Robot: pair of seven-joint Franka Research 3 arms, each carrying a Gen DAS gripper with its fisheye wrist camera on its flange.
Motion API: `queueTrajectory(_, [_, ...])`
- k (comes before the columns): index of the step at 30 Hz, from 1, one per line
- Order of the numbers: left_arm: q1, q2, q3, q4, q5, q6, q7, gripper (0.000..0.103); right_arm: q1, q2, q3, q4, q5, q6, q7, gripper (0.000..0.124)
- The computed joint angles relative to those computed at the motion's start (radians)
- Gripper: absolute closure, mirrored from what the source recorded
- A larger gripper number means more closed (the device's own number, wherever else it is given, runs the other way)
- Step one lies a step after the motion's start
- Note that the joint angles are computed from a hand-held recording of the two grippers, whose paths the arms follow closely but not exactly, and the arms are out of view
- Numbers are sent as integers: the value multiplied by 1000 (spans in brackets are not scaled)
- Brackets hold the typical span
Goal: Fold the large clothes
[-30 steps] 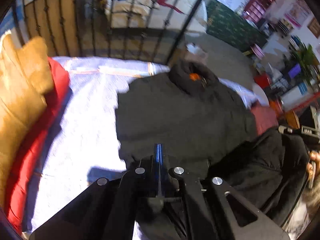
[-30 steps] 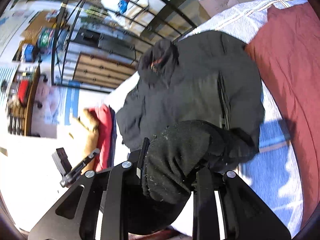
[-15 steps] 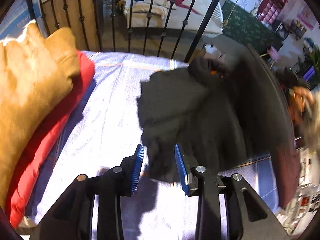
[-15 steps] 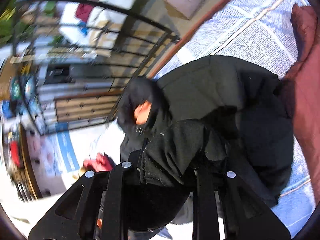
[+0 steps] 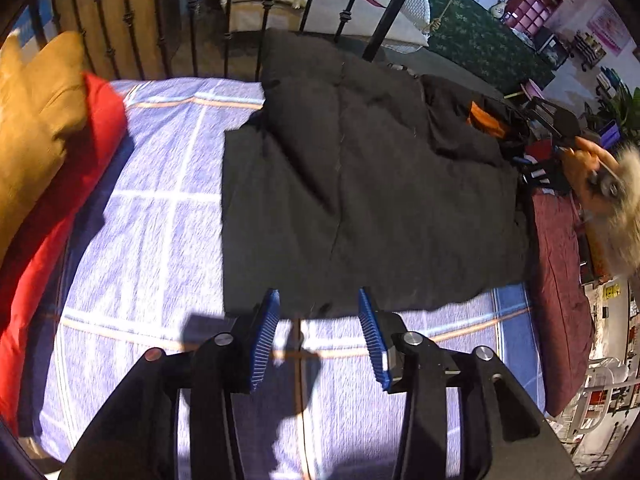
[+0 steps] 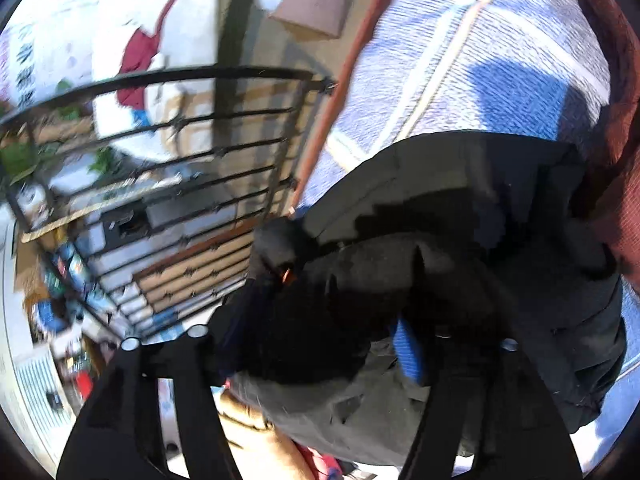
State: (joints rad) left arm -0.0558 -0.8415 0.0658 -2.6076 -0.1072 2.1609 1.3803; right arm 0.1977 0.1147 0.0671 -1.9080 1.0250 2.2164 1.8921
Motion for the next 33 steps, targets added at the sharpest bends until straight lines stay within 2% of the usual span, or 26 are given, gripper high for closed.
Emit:
queueTrajectory(3, [-8,113,-18,52,12,45,7,58,0,-40,-5,-1,-76,-36,-56,60])
queueTrajectory(5, [0,170,-32,78,21,54,-4,58,11,-75,-9,-4,-176,-25,-61,60])
queueTrajectory(7, [3,209,-39,96,21,61,-15,58,25,-117,-8,-25,-272,26,-53,60])
queueTrajectory(8, [5,220,-42,101,21,61,-19,56,30,-146,-8,-51,-298,81,-40,55])
queueTrajectory(10, [17,232,-57,100,38,74,-38,53,33,-206,-16,-122,-268,186,-8,46])
queueTrajectory(11, [21,228,-60,93,42,80,-46,51,35,-229,-24,-147,-228,219,-13,46])
queueTrajectory(13, [23,218,-56,81,41,83,-56,47,35,-227,-34,-126,-273,168,-36,46])
queueTrajectory(16, [34,210,-45,74,38,76,-75,46,44,-240,-6,-106,-510,106,-81,46])
queueTrajectory(18, [39,197,-45,72,41,82,-82,46,64,-255,10,-114,-595,74,-149,46])
queueTrajectory(22, [40,205,-52,89,69,78,-79,46,121,-269,60,-133,-752,65,-277,46])
queueTrajectory(25, [29,203,-52,101,63,78,-79,46,177,-214,80,-75,-775,51,-442,46])
queueTrajectory(27, [23,189,-59,98,62,81,-87,46,201,-147,89,1,-786,39,-506,46])
queueTrajectory(32, [3,141,-60,72,42,63,-110,46,255,48,103,231,-818,-36,-637,46])
queueTrajectory(33, [2,133,-62,67,45,56,-115,46,262,94,105,285,-819,-83,-671,46])
